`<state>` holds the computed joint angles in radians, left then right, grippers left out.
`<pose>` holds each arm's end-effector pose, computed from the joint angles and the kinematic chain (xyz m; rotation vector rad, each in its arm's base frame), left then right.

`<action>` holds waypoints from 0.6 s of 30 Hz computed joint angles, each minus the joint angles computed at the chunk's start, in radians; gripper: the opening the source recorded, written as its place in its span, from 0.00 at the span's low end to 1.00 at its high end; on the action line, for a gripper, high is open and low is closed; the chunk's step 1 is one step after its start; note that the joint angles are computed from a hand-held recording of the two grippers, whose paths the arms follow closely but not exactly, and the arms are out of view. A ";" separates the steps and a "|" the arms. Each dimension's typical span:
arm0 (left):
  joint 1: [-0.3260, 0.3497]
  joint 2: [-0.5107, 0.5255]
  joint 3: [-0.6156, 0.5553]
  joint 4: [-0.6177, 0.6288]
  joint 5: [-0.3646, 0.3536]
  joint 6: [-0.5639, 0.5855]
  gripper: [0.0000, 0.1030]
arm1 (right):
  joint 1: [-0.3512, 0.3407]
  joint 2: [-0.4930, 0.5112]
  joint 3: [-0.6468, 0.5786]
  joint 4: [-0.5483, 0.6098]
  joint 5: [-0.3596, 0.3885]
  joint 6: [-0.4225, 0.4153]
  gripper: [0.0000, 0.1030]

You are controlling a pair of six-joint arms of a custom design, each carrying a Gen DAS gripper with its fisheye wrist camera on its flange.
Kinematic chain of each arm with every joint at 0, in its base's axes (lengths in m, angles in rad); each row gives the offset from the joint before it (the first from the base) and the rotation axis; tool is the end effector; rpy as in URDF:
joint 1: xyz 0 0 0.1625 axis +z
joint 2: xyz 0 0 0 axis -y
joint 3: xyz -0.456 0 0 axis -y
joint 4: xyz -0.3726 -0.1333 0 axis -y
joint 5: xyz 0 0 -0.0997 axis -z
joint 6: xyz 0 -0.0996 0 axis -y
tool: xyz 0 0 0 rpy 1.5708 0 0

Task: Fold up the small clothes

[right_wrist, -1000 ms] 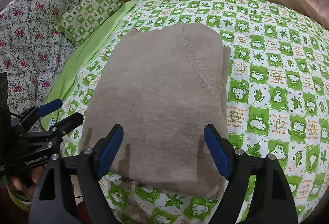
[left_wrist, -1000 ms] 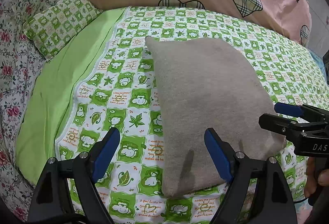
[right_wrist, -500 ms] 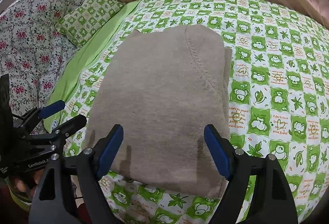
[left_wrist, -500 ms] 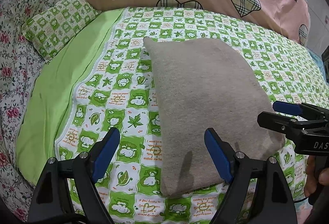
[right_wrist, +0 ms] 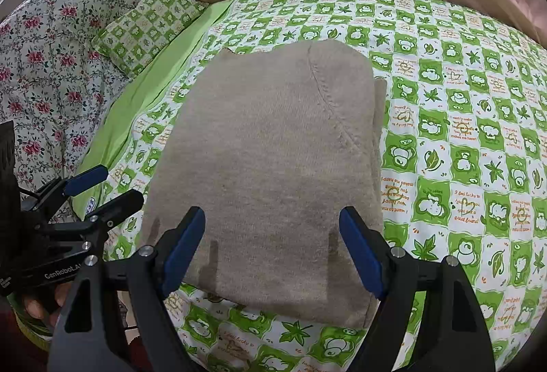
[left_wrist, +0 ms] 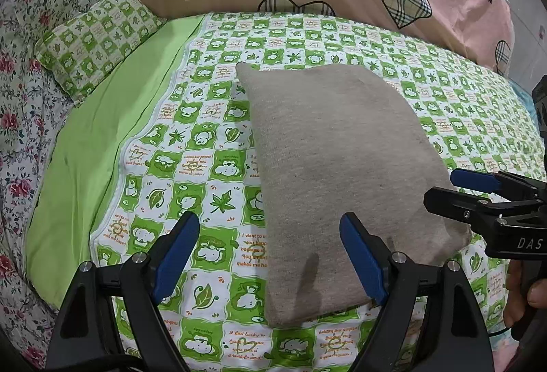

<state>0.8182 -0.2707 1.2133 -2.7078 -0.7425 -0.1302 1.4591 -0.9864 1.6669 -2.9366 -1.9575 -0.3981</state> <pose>-0.3749 -0.7027 -0.0638 0.6343 2.3065 -0.6595 0.0197 -0.6832 0.3001 0.1844 -2.5052 0.7413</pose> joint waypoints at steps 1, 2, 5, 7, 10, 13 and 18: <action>0.000 0.000 -0.001 0.003 0.000 -0.001 0.82 | 0.000 0.000 0.000 0.000 0.000 0.001 0.79; 0.000 0.000 -0.002 0.004 -0.001 -0.001 0.82 | 0.000 0.000 -0.001 0.001 0.000 0.002 0.79; 0.000 0.000 -0.004 0.006 -0.003 0.000 0.82 | 0.000 0.000 0.000 0.000 0.001 0.003 0.79; 0.000 0.001 -0.005 0.006 -0.003 0.000 0.82 | -0.001 -0.002 0.000 0.001 0.004 0.003 0.79; -0.001 0.001 -0.004 0.007 -0.003 -0.001 0.82 | -0.001 -0.002 0.000 0.001 0.003 0.003 0.79; 0.000 0.001 -0.007 0.009 -0.006 0.002 0.82 | 0.000 -0.004 0.001 0.001 0.003 0.005 0.79; -0.001 0.002 -0.008 0.008 -0.007 0.005 0.82 | 0.003 -0.006 0.000 0.003 0.005 0.011 0.79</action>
